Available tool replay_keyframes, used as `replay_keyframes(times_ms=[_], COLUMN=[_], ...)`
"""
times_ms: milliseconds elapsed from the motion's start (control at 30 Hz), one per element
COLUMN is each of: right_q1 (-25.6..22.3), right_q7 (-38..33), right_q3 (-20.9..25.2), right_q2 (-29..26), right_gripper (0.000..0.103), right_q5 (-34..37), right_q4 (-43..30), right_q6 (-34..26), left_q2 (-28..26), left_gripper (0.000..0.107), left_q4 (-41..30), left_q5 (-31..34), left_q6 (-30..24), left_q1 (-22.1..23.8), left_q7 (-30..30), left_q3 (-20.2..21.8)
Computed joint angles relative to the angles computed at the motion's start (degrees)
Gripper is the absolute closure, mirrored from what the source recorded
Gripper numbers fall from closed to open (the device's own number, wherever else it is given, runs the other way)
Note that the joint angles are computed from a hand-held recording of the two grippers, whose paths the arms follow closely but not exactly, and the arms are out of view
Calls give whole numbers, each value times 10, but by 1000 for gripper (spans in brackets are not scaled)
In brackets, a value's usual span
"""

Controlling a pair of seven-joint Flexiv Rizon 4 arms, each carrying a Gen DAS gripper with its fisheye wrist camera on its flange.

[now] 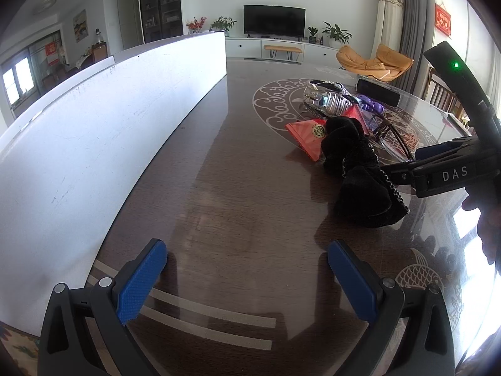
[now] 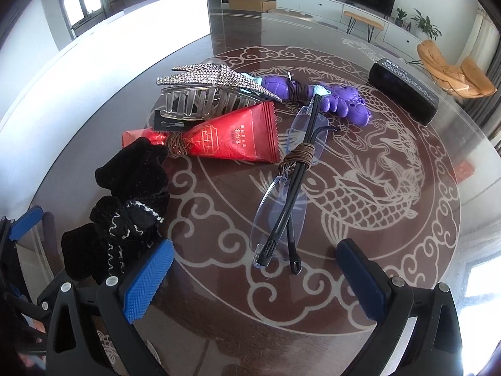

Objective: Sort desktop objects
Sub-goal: 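Move the right gripper down around the eyeglasses with brown cord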

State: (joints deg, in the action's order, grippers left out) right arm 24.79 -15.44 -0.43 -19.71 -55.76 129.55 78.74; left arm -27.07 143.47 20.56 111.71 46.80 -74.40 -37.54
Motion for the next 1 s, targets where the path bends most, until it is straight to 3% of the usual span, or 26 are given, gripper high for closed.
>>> replay_keyframes(times_ms=[100,333,800,900,1000], right_q1=[-11,-20,-16,-2,10], right_q7=[-20,-2,-16,26,135], right_q3=[11,-1,-11,-41,-91], right_q2=[-2,-16,-22,-19,-13], right_gripper=[0,0,0,0,4], right_q5=[50,72,71,19,-113], right_q4=[-11,-39,-44,-32,-16], right_q6=[-25,-49,-39,-17,20], left_q2=[0,0,1,1,1], left_gripper=[4,4,4,4,4], left_q4=[0,0,1,1,1], left_q5=[0,0,0,0,0], left_q6=[0,-1,-1,-1,-2], left_q1=[1,1,4,4,5], left_q7=[0,0,0,1,1], left_q3=[-1,-1,-3,-4,-4])
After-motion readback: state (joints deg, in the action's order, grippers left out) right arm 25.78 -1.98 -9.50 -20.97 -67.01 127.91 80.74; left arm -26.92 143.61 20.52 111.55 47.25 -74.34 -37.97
